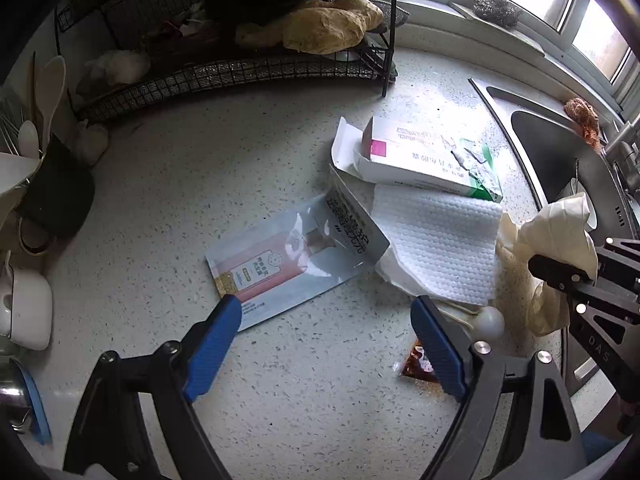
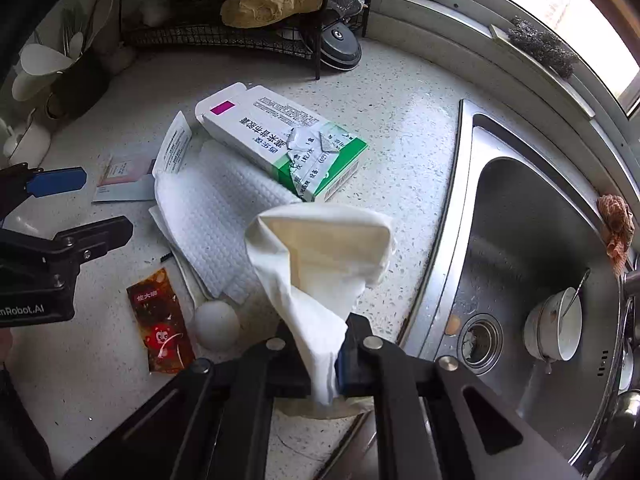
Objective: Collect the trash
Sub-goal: 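Grasp the flat clear packet with the left tool while the right holds the bag, then lift the packet and white bag off the counter toward the bin with both tools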
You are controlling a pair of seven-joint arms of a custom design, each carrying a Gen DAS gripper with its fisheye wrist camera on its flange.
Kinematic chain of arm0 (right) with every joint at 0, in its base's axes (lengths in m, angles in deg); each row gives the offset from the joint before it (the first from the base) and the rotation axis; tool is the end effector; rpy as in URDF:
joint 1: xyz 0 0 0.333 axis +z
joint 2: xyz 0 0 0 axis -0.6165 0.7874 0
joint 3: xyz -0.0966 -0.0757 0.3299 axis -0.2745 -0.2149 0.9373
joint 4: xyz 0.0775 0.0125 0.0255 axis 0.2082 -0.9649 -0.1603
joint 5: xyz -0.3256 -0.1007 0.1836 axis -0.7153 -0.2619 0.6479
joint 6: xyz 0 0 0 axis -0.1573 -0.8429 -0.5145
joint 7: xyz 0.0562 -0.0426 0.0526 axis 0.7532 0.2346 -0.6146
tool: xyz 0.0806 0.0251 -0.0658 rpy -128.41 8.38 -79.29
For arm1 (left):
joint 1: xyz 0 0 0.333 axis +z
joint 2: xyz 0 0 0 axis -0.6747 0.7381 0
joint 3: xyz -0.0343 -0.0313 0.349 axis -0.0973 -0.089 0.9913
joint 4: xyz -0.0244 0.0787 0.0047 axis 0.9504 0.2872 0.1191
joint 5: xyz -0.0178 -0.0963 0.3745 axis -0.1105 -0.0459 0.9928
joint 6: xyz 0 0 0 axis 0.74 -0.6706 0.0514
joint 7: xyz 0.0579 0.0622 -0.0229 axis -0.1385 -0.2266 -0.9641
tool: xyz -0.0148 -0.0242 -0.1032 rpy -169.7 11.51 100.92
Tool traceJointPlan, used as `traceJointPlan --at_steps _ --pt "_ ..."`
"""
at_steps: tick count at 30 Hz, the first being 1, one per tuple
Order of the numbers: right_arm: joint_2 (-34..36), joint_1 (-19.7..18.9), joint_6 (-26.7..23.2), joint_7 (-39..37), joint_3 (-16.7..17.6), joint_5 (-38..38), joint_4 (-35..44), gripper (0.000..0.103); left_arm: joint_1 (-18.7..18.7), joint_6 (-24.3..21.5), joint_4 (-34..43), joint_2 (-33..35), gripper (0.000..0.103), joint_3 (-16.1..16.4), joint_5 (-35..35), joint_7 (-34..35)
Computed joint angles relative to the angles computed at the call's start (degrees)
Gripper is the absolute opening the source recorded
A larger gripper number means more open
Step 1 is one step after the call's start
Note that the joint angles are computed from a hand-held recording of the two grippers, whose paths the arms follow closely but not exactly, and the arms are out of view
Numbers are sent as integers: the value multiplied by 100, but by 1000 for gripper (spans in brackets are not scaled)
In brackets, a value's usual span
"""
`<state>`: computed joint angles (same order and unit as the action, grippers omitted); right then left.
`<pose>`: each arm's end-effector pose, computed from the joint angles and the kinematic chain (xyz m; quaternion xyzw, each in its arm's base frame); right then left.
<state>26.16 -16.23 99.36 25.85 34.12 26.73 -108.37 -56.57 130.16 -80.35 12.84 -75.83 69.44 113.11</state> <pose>0.5333 0.2787 0.7285 -0.8655 0.4715 -0.1122 0.1265 0.5592 -0.2427 0.7033 -0.7088 0.6773 -0.1458 0.1328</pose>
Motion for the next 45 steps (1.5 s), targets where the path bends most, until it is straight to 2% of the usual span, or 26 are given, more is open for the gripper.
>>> traceJointPlan --at_steps 5,10,17,22,24,27,29,31,32,33,37,45 --pt "30 53 -124 295 15 -90 176 7 112 81 269 193 85 68 -422 -44" --pt "118 122 -100 437 7 -443 368 7 65 -89 764 518 85 119 -262 52" --pt "365 100 -246 621 -46 -460 683 7 8 -212 1453 1043 85 217 -335 249" --pt "610 128 -311 634 -60 -535 956 7 -21 -487 1664 1233 68 317 -248 285" --pt "663 141 -301 589 -58 -534 1003 7 17 -483 1645 1242 64 328 -335 284" --pt "755 152 -302 534 -56 -479 1112 7 73 -447 1555 1198 44 342 -437 254" --pt "802 147 -302 503 -60 -424 1153 7 123 -412 1474 1162 36 331 -569 222" --pt "820 134 -297 479 -61 -348 1156 7 135 -414 1418 1139 21 317 -625 213" --pt "834 130 -293 480 -62 -318 1162 7 131 -380 1352 1093 18 318 -619 182" --pt "826 118 -286 464 -60 -271 1147 7 118 -381 1319 1060 8 317 -583 161" --pt "658 54 -115 372 -55 -113 908 7 29 -380 1061 783 2 274 -398 10" --pt "-32 -135 335 37 -53 306 197 7 -145 -431 852 286 1 97 -114 -328"
